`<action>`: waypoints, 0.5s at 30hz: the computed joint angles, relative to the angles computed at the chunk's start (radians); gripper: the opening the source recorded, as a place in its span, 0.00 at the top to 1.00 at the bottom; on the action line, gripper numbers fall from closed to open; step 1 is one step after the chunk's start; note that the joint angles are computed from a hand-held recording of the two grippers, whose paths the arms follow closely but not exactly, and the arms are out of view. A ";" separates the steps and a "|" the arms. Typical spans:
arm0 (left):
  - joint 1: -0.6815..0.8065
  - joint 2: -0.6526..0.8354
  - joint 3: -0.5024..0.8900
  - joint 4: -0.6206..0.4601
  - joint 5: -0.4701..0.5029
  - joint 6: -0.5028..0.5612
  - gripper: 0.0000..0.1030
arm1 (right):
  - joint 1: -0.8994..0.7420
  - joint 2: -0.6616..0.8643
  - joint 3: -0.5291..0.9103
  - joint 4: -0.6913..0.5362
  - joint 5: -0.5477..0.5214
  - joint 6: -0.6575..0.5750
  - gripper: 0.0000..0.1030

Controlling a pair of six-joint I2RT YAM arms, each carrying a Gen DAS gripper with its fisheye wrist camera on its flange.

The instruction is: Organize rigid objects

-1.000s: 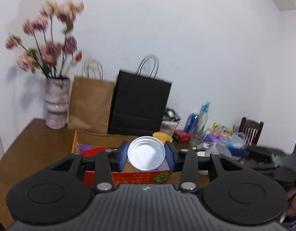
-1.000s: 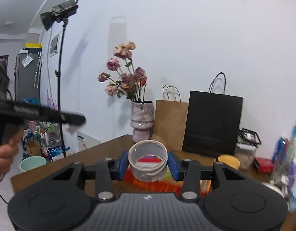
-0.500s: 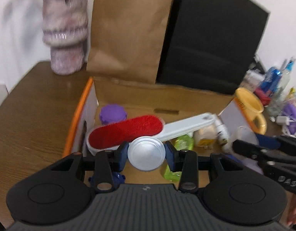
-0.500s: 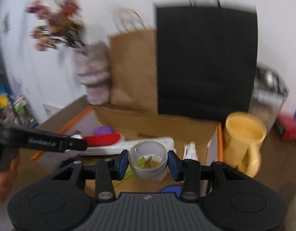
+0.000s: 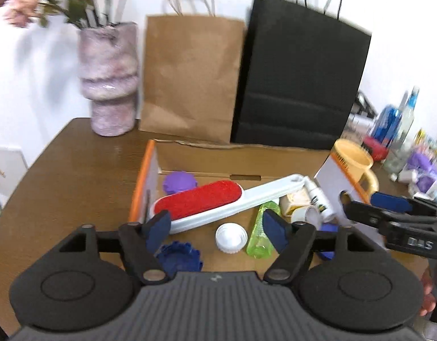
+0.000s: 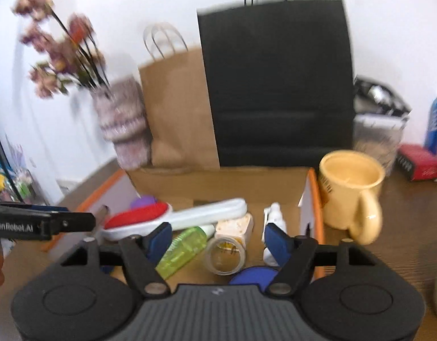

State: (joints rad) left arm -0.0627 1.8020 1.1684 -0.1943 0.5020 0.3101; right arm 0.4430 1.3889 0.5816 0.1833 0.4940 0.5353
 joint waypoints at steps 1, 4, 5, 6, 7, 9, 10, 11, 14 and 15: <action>0.024 -0.038 -0.026 -0.009 0.024 0.012 0.25 | 0.045 -0.067 -0.012 -0.054 0.047 0.004 0.29; 0.105 -0.172 -0.125 -0.021 0.050 0.082 0.25 | 0.206 -0.247 -0.006 -0.273 0.209 0.046 0.28; 0.138 -0.204 -0.141 -0.040 0.065 0.109 0.25 | 0.257 -0.288 0.006 -0.346 0.254 0.074 0.27; 0.176 -0.242 -0.160 -0.067 0.088 0.130 0.24 | 0.324 -0.326 0.025 -0.434 0.311 0.120 0.25; 0.224 -0.280 -0.173 -0.105 0.128 0.155 0.23 | 0.396 -0.355 0.043 -0.519 0.368 0.168 0.23; 0.315 -0.341 -0.184 -0.185 0.215 0.210 0.21 | 0.548 -0.371 0.103 -0.711 0.477 0.304 0.22; 0.369 -0.373 -0.191 -0.225 0.267 0.245 0.19 | 0.636 -0.354 0.146 -0.831 0.535 0.407 0.22; 0.425 -0.403 -0.197 -0.270 0.321 0.291 0.19 | 0.702 -0.327 0.181 -0.928 0.576 0.501 0.22; 0.621 -0.456 -0.204 -0.430 0.508 0.492 0.16 | 0.959 -0.110 0.367 -1.428 0.695 1.062 0.20; 0.690 -0.468 -0.214 -0.477 0.563 0.563 0.16 | 1.023 -0.021 0.420 -1.578 0.706 1.253 0.20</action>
State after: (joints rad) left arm 0.6277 1.3339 0.9543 -0.6715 1.0646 0.8733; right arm 1.4665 1.3680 1.0015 -1.3945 1.1996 1.7887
